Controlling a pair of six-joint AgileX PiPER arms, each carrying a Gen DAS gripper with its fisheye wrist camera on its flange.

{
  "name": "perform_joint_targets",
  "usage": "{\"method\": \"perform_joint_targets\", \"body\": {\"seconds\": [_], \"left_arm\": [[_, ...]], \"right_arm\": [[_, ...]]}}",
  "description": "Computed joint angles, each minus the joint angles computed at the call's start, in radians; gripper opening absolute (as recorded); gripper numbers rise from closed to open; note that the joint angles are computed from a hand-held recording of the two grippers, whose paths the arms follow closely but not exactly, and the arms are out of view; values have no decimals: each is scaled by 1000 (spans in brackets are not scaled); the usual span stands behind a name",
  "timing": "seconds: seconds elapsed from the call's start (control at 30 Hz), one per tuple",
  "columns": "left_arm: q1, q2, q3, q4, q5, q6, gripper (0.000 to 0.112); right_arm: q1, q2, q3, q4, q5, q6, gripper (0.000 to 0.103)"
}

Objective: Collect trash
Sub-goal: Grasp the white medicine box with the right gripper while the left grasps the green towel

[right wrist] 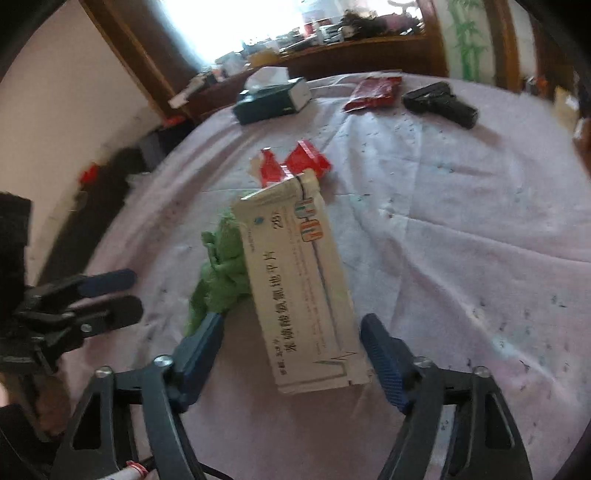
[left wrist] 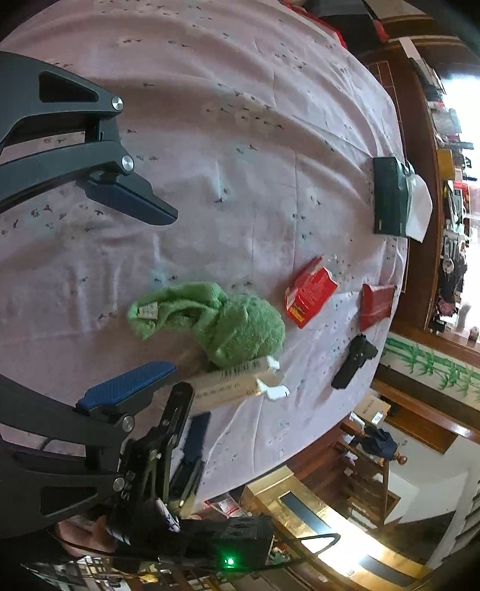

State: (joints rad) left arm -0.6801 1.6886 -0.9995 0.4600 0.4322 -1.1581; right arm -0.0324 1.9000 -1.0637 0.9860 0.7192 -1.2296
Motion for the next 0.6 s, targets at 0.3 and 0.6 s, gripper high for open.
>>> {"method": "perform_joint_targets", "body": {"seconds": [0.3, 0.6], "left_arm": [[-3, 85, -103, -119, -9, 161, 75], [14, 300, -391, -146, 147, 258, 75]], "right_arm": [[-162, -217, 223, 73, -5, 30, 57], [-529, -478, 518, 252, 180, -193, 57]]}}
